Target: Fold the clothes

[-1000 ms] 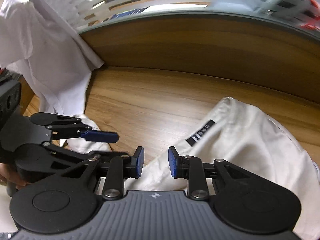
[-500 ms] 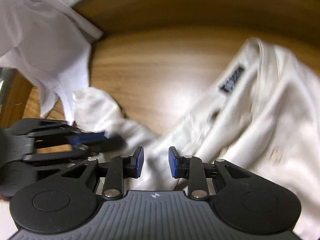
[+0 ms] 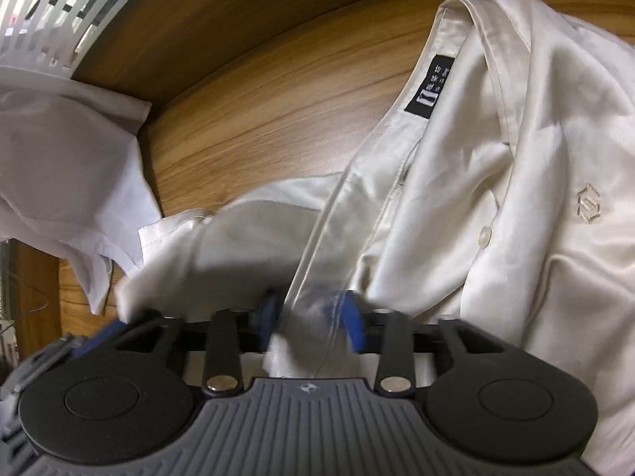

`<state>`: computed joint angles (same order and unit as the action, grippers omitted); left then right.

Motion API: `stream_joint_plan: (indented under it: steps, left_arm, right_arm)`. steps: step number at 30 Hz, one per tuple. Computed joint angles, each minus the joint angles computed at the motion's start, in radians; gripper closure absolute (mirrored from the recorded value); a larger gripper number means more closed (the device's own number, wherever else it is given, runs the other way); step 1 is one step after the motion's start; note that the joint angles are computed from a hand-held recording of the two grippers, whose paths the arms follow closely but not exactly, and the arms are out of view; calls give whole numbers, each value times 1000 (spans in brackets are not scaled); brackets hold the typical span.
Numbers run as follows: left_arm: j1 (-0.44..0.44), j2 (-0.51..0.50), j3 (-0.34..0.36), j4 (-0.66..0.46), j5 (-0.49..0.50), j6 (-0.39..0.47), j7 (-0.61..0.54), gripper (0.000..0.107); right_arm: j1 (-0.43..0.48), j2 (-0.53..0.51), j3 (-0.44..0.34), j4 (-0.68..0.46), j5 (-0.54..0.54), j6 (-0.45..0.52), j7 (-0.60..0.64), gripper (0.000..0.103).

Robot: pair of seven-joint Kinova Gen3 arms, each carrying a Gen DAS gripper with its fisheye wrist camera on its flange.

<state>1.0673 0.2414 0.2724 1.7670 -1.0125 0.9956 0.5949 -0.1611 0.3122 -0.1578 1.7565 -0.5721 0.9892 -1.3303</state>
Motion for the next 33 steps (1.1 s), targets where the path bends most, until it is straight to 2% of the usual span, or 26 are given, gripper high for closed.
stream_joint_plan:
  steps: [1,2,5,7,10,13,15,17,20,24,28,30,31,32,33]
  left_arm:
    - [2,-2,-2,0,1,15,0,102]
    - [2,-1,-3,0,1,29,1,102]
    - [-7,-1,-8,-1,9,68,-1,102]
    - [-16,-2,-11,-1,16,97,1,102]
    - [-38,-4,-19,2,16,123,10,102]
    - [-69,-1,-30,-3,8,138,10,102]
    - [-92,2,-39,-6,-3,133,7,102]
    - [-118,15,-47,-21,-10,125,-22,102]
    - [-152,52,-62,-70,4,118,-111,102]
    - [-177,81,-91,-96,44,97,-189,103]
    - [-204,117,-117,-133,110,87,-273,103]
    - [-217,136,-130,-153,149,86,-318,102]
    - [-224,142,-136,-160,168,80,-340,102]
    - [-229,142,-144,-159,182,67,-350,101]
    - [-230,139,-153,-155,191,54,-344,101]
  right_arm:
    - [0,-1,1,-2,2,-1,0,90]
    - [-1,-3,14,-3,-12,5,13,94]
    - [-8,-16,95,-4,-112,32,95,95]
    - [48,-22,88,-5,-193,36,157,96]
    - [186,-8,3,-25,-315,31,232,96]
    - [324,32,-118,-49,-437,-3,293,97]
    - [366,60,-156,-63,-518,-23,338,97]
    - [337,87,-123,-91,-584,-25,380,97]
    - [240,103,-26,-122,-640,-34,451,97]
    - [193,143,-40,-196,-594,-102,468,97]
    - [156,191,-59,-283,-450,-145,473,95]
    - [127,200,-55,-305,-369,-168,487,90]
    - [117,192,-60,-301,-328,-193,499,83]
    - [107,182,-64,-293,-287,-221,509,73]
    - [96,172,-66,-286,-247,-249,518,68]
